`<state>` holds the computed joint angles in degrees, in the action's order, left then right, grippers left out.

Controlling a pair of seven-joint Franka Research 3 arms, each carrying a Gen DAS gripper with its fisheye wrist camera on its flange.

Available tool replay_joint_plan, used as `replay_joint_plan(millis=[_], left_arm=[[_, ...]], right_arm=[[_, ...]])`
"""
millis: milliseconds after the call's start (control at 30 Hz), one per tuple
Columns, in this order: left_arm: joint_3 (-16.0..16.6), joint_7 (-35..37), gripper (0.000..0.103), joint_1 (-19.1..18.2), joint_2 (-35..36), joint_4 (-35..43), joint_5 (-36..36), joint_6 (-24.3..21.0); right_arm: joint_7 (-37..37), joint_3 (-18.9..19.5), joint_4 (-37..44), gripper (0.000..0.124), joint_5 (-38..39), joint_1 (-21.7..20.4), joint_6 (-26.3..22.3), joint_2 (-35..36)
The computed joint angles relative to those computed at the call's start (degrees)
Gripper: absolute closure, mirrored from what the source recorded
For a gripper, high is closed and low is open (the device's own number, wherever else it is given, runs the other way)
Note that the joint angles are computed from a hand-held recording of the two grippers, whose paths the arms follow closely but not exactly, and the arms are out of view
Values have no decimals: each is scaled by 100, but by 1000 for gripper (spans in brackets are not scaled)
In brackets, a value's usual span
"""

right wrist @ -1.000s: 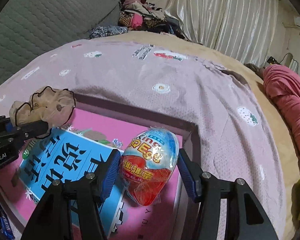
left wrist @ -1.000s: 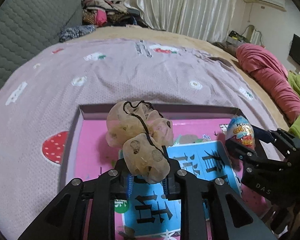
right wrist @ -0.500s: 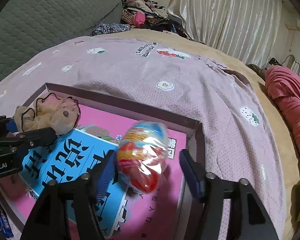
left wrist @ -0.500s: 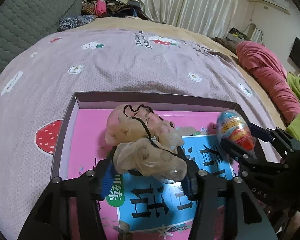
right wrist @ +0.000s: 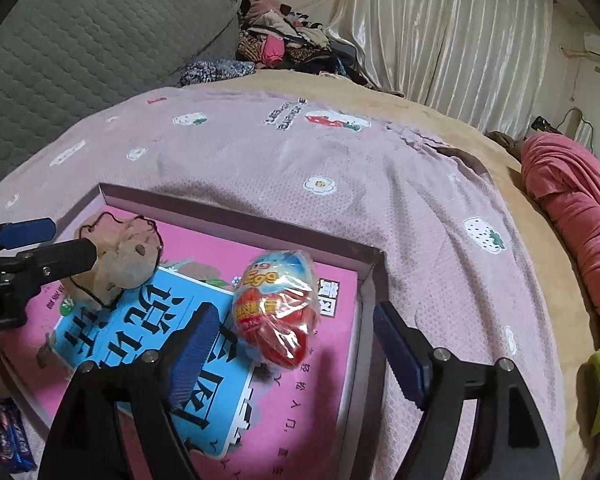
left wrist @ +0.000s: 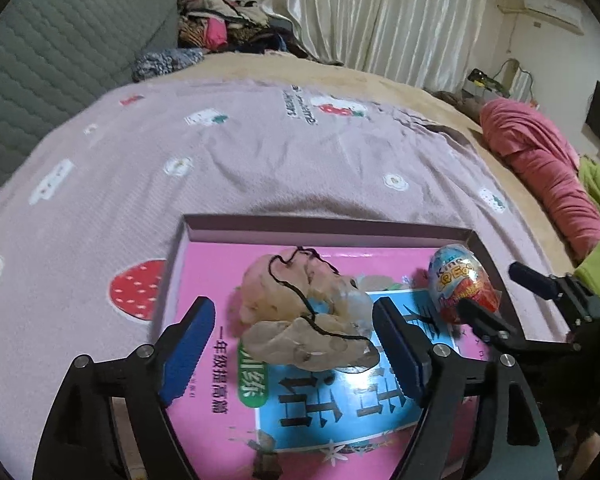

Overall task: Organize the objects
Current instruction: 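Lower the puff onto the book and open left tool while right tool releases the egg, then withdraw both open tools up and away from the tray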

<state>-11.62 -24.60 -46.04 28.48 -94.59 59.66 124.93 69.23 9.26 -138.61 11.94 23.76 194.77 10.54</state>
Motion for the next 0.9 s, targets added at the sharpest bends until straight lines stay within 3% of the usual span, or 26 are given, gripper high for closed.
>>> replay_joint_plan(millis=[133, 233, 433, 600, 800, 900], left_arm=[[-14, 1, 20, -83, -78, 14, 41, -224], [-38, -95, 20, -147, -187, -47, 175, -343], [-154, -169, 19, -305, -298, -3, 331, -899], [-247, -108, 18, -444, -305, 118, 383, -1323], [-313, 55, 12, -746, -201, 438, 536, -1871], [-329, 118, 9, -889, -137, 575, 598, -1977]], right_arm=[[391, 330, -235, 42, -431, -431, 78, -251], [405, 174, -432, 38, -359, -252, 200, -481], [1177, 48, -910, 34, -1124, -277, 443, -1019], [1389, -167, -1269, 28, -1238, -73, 751, -1406], [2402, -808, -1765, 26, -2343, 174, 1091, -1935], [2319, -737, -2004, 24, -2162, 133, 1191, -2190]])
